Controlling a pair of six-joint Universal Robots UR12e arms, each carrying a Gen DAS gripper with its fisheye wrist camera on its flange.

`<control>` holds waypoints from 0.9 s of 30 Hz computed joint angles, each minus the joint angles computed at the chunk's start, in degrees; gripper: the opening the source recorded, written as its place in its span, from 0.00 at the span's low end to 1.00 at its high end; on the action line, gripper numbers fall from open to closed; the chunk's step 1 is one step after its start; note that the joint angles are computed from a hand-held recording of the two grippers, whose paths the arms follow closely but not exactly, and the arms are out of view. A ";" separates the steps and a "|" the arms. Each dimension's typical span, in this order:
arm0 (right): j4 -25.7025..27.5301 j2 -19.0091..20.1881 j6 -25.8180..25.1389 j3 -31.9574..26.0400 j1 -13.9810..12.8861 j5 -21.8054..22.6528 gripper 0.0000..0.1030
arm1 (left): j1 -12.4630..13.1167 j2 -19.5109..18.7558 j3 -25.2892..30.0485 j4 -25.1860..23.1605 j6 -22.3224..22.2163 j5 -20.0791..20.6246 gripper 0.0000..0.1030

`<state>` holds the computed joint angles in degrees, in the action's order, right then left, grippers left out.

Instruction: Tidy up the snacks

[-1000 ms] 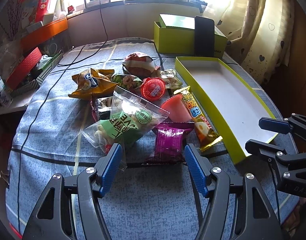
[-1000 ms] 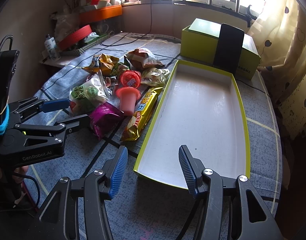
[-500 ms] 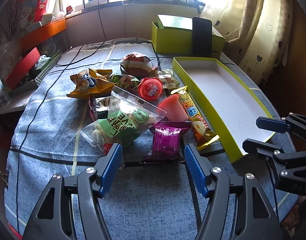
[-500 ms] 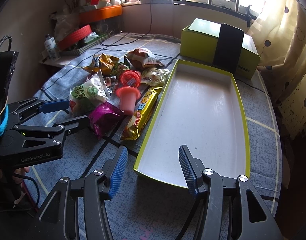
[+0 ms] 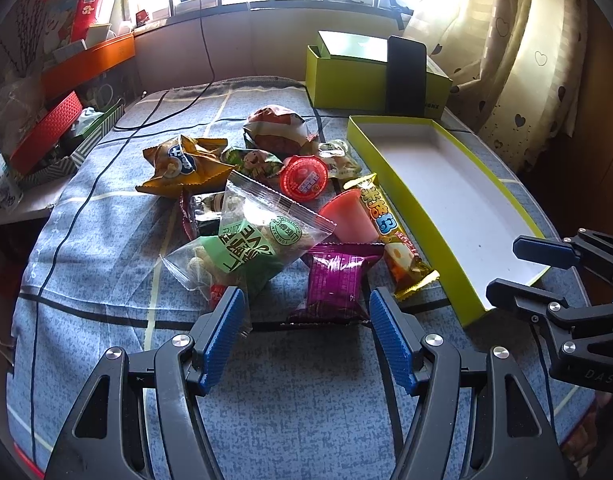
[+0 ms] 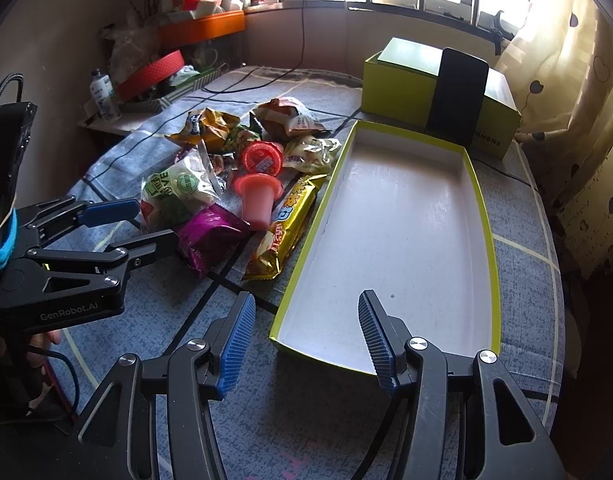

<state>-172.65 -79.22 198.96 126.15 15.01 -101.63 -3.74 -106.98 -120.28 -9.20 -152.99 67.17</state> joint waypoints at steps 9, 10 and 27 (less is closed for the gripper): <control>-0.04 0.00 -0.06 0.00 -0.03 0.04 0.52 | 0.42 0.03 0.00 -0.89 -0.14 -1.41 0.64; -0.06 -0.01 -0.08 0.01 -0.07 0.09 0.52 | 0.42 0.04 -0.05 -0.75 -0.09 -1.44 0.64; -0.15 0.18 -0.01 -0.20 0.04 0.01 0.52 | 0.75 -0.07 0.04 -0.02 -0.45 -1.90 0.64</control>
<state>-172.80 -79.04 198.95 125.95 15.05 -101.61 -2.98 -107.05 -120.24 -9.22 -153.44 65.27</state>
